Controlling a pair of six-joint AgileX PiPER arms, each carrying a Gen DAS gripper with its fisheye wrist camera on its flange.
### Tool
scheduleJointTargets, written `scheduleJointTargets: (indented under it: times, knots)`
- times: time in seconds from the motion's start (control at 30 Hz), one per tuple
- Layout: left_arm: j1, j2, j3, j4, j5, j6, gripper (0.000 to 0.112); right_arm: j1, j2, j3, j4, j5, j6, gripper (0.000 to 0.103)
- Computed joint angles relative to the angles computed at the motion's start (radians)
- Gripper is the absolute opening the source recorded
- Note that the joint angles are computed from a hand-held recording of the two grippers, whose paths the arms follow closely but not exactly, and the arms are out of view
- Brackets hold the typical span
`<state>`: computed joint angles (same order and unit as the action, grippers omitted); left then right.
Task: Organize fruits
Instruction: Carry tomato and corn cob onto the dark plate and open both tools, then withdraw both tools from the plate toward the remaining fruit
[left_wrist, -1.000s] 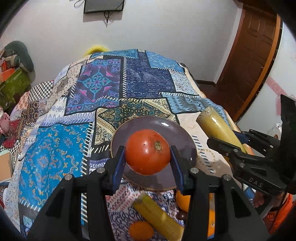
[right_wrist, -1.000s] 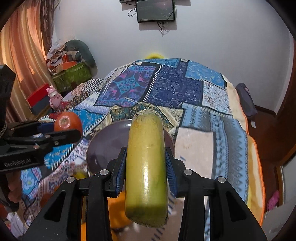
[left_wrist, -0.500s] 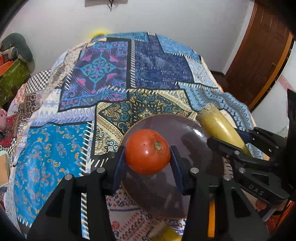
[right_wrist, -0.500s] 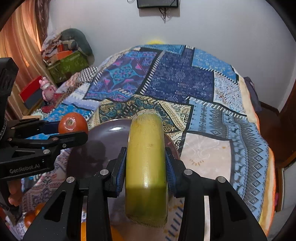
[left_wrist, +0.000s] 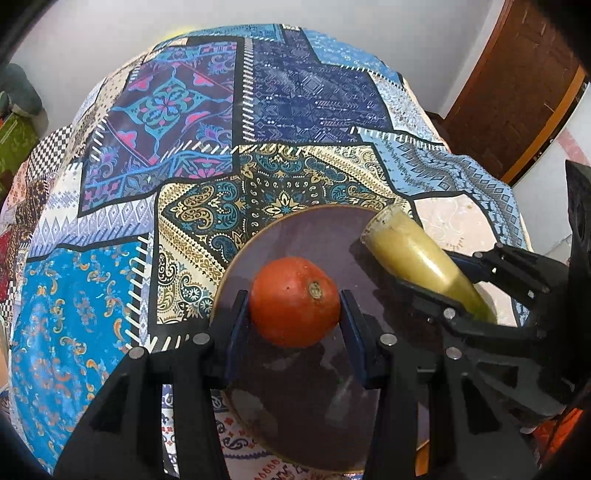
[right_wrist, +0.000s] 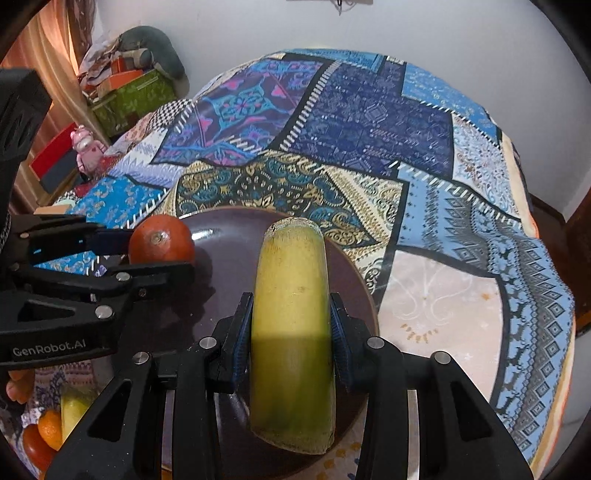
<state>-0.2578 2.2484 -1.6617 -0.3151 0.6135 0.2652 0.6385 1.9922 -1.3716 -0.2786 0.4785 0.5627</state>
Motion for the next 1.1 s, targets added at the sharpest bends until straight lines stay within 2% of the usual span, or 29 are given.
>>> scheduleJointTargets:
  times: [0.1,0.37,0.43,0.53,0.63,0.87,1.1]
  knots:
    - [-0.001,0.022,-0.03,0.011,0.019,-0.019,0.047,0.001,0.016,-0.014,0.01,0.011,-0.017,0.036]
    - [-0.024,0.01,0.0,0.063,-0.031,-0.042,0.048,0.002,0.034,-0.017,0.028,0.005,-0.029,0.036]
    - [-0.025,0.001,0.01,0.064,-0.042,-0.044,0.053,-0.001,0.035,-0.023,0.043,0.014,-0.043,0.036]
    - [-0.021,-0.025,0.037,0.046,-0.059,-0.037,0.061,0.012,0.022,-0.015,-0.021,0.022,0.018,0.036]
    - [-0.021,-0.076,0.091,0.046,-0.093,-0.039,0.061,0.016,-0.019,0.021,-0.035,0.002,0.046,0.037]
    - [-0.024,-0.305,0.325,0.001,-0.222,0.0,0.064,0.074,-0.178,0.132,-0.236,0.008,0.286,0.048]
    - [-0.061,-0.59,0.596,0.11,-0.375,-0.078,0.074,0.204,-0.358,0.242,-0.485,0.084,0.579,0.055]
